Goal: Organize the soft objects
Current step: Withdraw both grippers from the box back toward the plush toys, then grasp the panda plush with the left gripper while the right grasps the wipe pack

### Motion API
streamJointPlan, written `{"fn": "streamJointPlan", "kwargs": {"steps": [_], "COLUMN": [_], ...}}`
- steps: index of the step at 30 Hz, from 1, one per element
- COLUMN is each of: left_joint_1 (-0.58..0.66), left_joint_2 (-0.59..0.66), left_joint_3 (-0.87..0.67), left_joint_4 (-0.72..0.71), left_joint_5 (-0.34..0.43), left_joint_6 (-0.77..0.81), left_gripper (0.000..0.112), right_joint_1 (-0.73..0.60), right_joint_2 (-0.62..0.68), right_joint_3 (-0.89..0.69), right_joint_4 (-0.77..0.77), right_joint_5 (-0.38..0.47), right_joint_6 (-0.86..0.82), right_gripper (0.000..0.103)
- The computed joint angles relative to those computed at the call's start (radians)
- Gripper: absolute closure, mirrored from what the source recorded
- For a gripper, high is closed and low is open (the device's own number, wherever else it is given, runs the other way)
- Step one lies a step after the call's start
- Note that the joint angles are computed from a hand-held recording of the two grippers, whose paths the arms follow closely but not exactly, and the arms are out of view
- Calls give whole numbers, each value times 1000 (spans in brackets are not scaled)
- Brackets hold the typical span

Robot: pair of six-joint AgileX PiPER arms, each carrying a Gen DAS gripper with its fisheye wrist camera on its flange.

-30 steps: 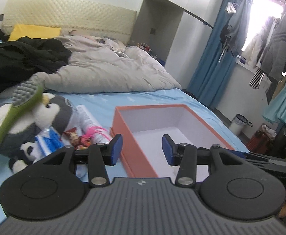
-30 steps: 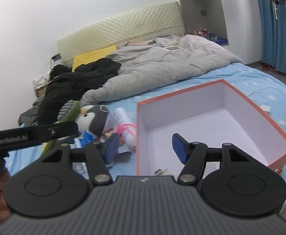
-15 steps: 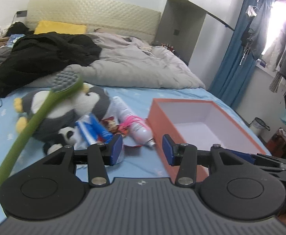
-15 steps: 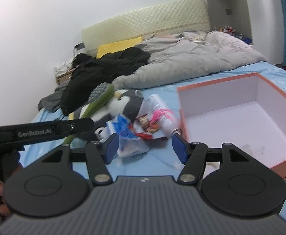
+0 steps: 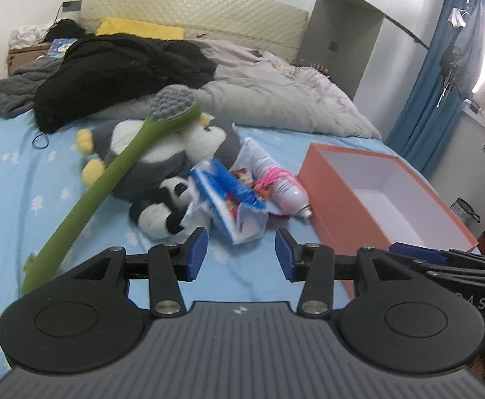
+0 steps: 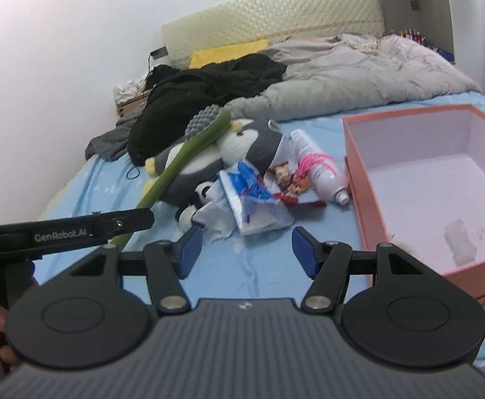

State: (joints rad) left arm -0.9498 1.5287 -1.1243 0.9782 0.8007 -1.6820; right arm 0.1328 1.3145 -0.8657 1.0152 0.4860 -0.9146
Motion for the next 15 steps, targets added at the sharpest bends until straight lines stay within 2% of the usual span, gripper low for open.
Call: {"fn": "streamJointPlan", "kwargs": {"steps": [6, 11, 15], "left_joint_1": [4, 87, 172], "left_joint_2": [-12, 33, 76], "left_joint_3": [95, 131, 156], "left_joint_4": [14, 14, 79], "left_joint_5": [-32, -130, -217], "left_joint_6": [-84, -89, -120], "left_gripper": [61, 61, 61], "right_joint_1": [28, 47, 61], "right_joint_2": [25, 110, 207], "right_joint_3": [31, -8, -63], "right_joint_4": [15, 56, 155], "right_joint_5": [-37, -61, -70], "right_joint_6": [-38, -100, -214], "right_gripper": [40, 40, 40]}}
